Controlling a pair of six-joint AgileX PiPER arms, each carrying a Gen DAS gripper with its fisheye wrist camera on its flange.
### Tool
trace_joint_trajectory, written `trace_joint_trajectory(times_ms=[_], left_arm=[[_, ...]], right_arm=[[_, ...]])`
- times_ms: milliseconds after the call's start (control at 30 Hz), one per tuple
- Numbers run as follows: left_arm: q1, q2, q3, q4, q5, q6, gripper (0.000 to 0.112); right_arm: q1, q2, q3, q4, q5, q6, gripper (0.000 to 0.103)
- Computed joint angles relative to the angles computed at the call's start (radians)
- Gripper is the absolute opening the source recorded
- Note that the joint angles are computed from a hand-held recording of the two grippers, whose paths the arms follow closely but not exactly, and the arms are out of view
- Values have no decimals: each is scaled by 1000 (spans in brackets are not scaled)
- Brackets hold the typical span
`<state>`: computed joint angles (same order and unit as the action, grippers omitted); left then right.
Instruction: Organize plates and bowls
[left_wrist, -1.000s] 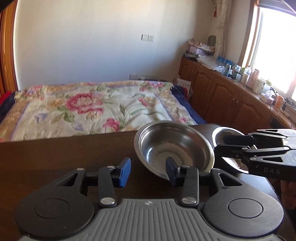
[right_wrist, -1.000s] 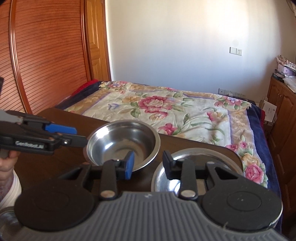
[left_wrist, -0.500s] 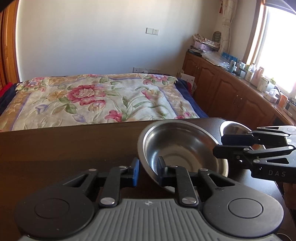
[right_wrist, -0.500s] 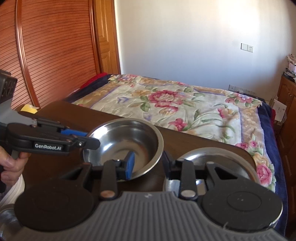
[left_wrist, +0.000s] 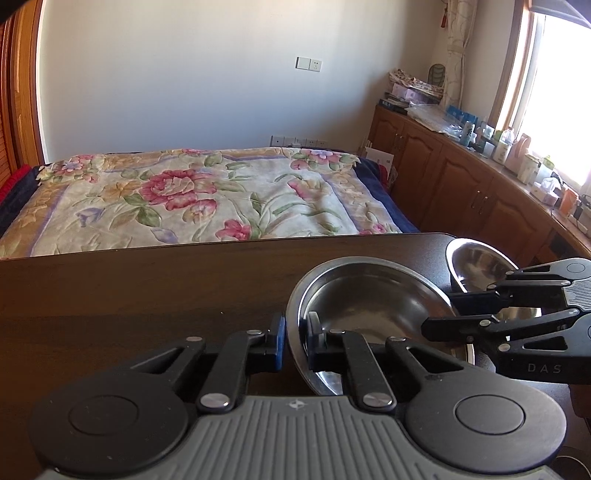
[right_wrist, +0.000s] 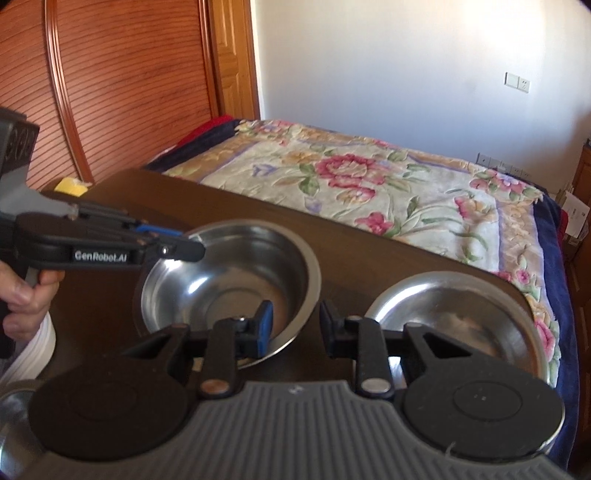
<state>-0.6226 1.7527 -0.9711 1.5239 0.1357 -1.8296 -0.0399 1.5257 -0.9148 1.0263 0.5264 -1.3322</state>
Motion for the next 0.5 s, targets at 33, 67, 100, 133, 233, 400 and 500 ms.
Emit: trace_joint_trajectory(times_ms=[33, 67, 100, 133, 233, 400, 500], left_arm=[[0, -1, 0, -8, -1, 5, 12], [-1, -6, 7, 7, -2, -11, 12], [-5, -13, 14, 33, 0, -42, 12], [-9, -22, 20, 44, 3, -55, 12], [-38, -56, 45, 113, 32, -128, 11], [-72, -111, 75, 128, 51, -144, 9], [-93, -145, 94, 137, 63, -151, 9]], right_arm=[[1, 1, -1, -6, 4, 7, 28], [0, 1, -1, -10, 6, 10, 28], [-1, 1, -4, -16, 9, 18, 26], [-4, 1, -5, -18, 14, 23, 25], [-17, -11, -1, -11, 24, 30, 19], [-24, -57, 31, 6, 5, 16, 13], [-38, -91, 43, 19, 5, 15, 11]])
